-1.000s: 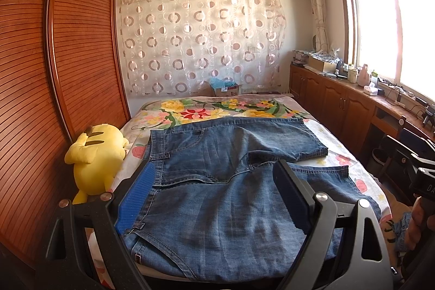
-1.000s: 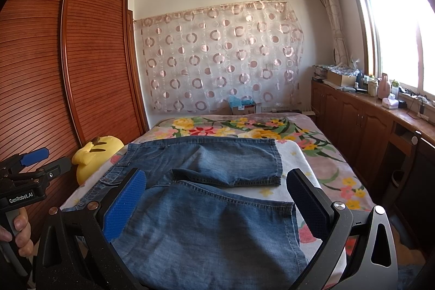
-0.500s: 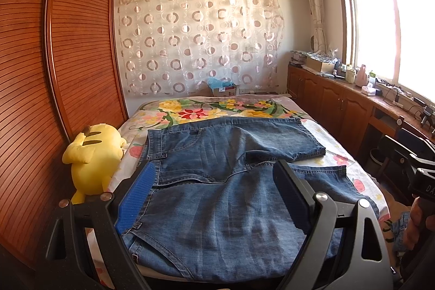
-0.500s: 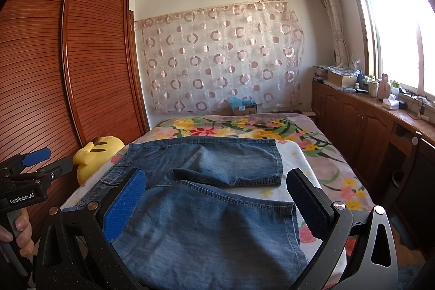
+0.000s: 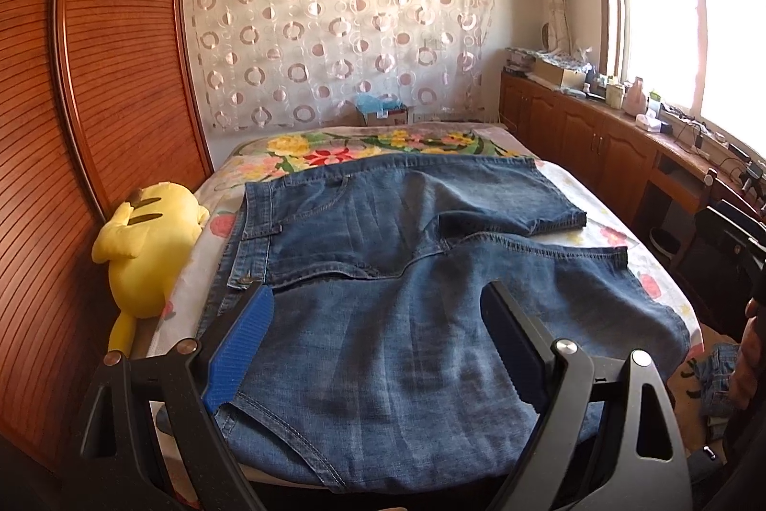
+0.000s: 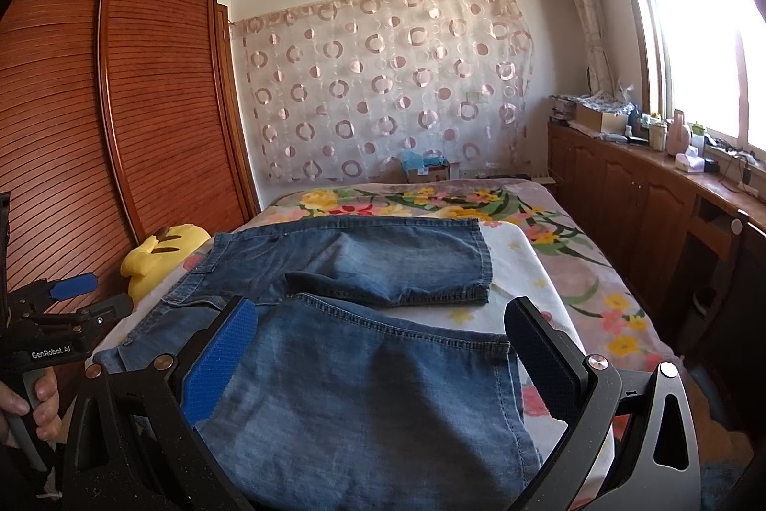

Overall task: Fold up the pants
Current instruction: 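Move the right tool to the jeans leg hem while the left tool approaches the waistband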

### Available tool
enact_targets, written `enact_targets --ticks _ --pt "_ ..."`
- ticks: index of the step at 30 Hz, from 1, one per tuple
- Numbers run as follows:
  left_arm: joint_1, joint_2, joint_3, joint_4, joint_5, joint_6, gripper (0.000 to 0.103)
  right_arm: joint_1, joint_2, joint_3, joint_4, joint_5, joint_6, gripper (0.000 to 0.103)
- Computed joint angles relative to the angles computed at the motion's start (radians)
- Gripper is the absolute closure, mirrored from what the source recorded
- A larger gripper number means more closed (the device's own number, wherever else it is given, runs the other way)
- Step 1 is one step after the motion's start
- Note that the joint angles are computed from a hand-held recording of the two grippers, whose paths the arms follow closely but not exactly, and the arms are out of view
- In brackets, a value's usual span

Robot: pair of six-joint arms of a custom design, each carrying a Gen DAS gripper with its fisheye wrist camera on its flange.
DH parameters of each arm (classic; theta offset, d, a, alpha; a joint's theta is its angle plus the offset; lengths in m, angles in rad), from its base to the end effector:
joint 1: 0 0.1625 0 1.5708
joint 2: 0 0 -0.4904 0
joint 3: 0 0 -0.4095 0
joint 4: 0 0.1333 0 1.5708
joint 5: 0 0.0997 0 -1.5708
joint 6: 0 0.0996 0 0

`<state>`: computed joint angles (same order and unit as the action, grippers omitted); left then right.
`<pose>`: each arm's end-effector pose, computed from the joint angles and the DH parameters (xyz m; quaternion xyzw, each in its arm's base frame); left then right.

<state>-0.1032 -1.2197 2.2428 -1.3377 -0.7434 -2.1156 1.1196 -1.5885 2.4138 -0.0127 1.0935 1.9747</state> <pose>-0.3681 -0.1696 0.1577 0.0682 0.7746 -0.4796 0.4065 0.0488 -0.3098 0.2192 0.3981 -0.8148 0.4071 0.1086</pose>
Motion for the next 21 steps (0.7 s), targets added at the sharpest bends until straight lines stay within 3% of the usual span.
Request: enact_targets --ticks 7,15,21 --pt "0.006 -0.048 0.054 -0.037 -0.001 0.010 0.014 0.038 0.022 -0.032 -0.029 0.065 0.034 0.000" --pt "0.016 -0.126 0.133 -0.087 -0.012 0.005 0.014 0.114 0.072 -0.066 -0.075 0.205 0.067 0.003" --pt "-0.019 -0.197 0.191 -0.057 -0.095 -0.069 0.014 0.128 0.073 -0.088 -0.026 0.278 0.054 0.008"
